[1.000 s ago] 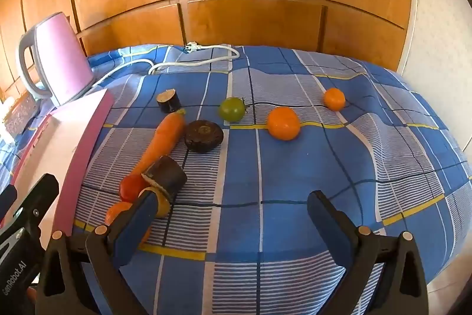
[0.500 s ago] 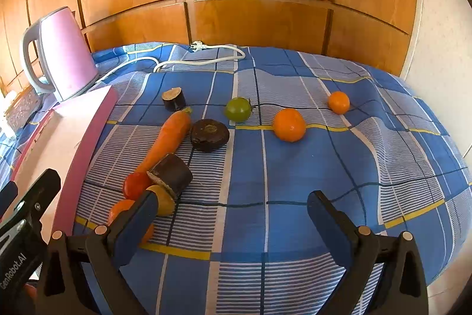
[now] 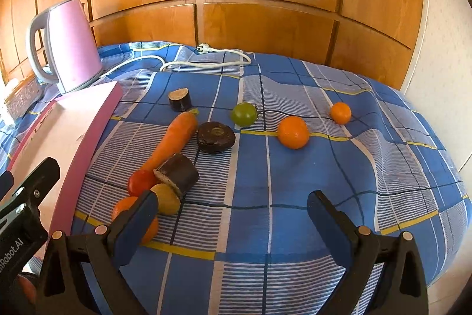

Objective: Organize fruits

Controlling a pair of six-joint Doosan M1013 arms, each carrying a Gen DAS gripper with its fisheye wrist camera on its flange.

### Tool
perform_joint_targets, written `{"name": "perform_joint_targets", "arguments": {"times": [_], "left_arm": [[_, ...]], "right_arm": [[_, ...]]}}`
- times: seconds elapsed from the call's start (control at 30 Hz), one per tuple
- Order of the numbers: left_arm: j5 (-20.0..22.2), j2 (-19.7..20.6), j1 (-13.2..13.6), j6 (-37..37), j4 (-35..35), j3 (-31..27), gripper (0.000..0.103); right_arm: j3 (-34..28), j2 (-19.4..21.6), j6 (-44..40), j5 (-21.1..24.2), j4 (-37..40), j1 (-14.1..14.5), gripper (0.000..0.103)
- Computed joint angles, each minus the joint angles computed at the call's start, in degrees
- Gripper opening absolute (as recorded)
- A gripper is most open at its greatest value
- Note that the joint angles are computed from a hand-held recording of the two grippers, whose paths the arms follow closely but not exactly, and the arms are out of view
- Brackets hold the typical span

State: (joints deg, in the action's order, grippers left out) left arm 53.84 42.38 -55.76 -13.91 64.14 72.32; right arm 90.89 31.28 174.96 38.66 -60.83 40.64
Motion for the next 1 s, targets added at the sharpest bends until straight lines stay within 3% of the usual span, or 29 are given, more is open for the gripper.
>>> {"name": "perform_joint_targets", "arguments": {"times": [0.73, 1.0], "left_arm": [[-1.0, 0.0, -0.1, 0.4, 0.7, 0.0, 0.102], [-3.2, -0.1, -0.1, 1.1, 1.2, 0.2, 0.099]], "right_arm": [[-0.1, 0.0, -0.7, 0.1, -0.3, 0.2, 0.103], [-0.1, 0.0, -0.8, 0.0, 0.7, -0.1, 0.102]]}}
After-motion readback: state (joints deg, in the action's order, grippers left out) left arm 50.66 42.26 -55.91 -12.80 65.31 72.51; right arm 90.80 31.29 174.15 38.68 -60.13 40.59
